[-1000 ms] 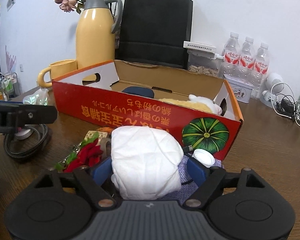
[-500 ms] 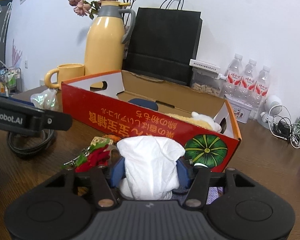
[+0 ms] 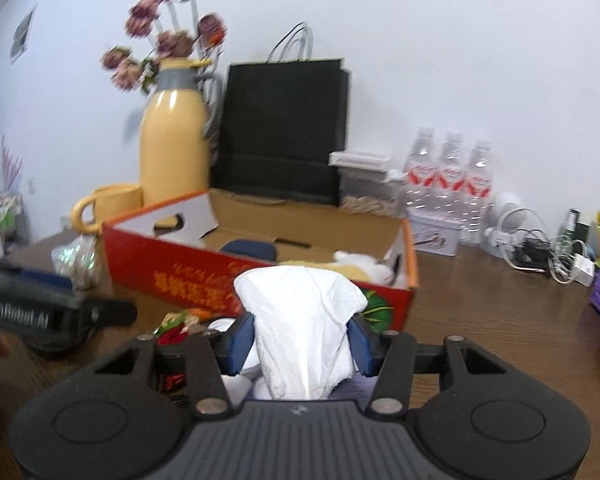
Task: Organize objects
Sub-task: 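Grasp the red flower with the left tool while the right tool holds the white cloth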
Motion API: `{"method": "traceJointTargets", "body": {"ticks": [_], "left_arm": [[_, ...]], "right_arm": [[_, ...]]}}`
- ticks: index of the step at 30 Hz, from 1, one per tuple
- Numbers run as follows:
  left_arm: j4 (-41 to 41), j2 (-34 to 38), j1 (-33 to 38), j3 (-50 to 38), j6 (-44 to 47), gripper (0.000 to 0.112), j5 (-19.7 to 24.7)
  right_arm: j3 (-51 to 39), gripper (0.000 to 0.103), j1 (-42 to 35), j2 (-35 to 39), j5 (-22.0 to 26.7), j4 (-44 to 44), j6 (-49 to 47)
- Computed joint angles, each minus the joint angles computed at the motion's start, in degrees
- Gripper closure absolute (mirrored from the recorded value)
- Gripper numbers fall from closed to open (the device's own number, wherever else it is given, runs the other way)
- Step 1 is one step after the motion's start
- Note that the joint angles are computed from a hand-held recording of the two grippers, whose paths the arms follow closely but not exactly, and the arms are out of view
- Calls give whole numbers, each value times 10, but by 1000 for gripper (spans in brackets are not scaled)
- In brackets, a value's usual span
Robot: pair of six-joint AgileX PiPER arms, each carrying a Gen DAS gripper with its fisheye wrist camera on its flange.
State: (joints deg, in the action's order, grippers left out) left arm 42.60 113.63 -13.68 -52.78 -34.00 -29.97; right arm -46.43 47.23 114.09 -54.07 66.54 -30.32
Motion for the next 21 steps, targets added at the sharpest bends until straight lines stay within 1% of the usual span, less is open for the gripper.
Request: {"method": "traceJointTargets", "body": {"ticks": [3, 7, 9, 10, 11, 12, 13, 14, 15, 16, 18, 21], "left_arm": [[5, 4, -14, 0, 1, 9, 2], [27, 17, -32, -27, -44, 9, 33], [51, 26, -38, -45, -77, 9, 52], [61, 31, -41, -54, -94, 12, 60], [83, 35, -40, -62, -120, 20, 65], [108, 38, -40, -68, -148, 32, 67], [128, 40, -39, -71, -169, 40, 65], [146, 41, -38, -74, -187, 60, 67], [151, 42, -38, -75, -194, 73, 70], [151, 43, -38, -76, -194, 73, 67], [144, 41, -31, -68, -182, 74, 47], [92, 33, -33, -51, -129, 75, 35]], "right_arm": [[13, 54, 3, -7, -12, 2, 14], [15, 54, 6, -8, -17, 5, 14], [17, 54, 9, -8, -20, 4, 15], [18, 54, 10, -9, -21, 3, 16], [19, 54, 11, -9, -21, 2, 16], [18, 54, 11, -8, -21, 1, 16], [18, 54, 10, -8, -20, -1, 16], [18, 54, 10, -8, -19, -1, 16], [17, 54, 11, -8, -19, -1, 15], [18, 54, 11, -8, -19, -2, 15], [17, 54, 12, -8, -21, -2, 16], [18, 53, 12, -7, -23, -3, 18]]}}
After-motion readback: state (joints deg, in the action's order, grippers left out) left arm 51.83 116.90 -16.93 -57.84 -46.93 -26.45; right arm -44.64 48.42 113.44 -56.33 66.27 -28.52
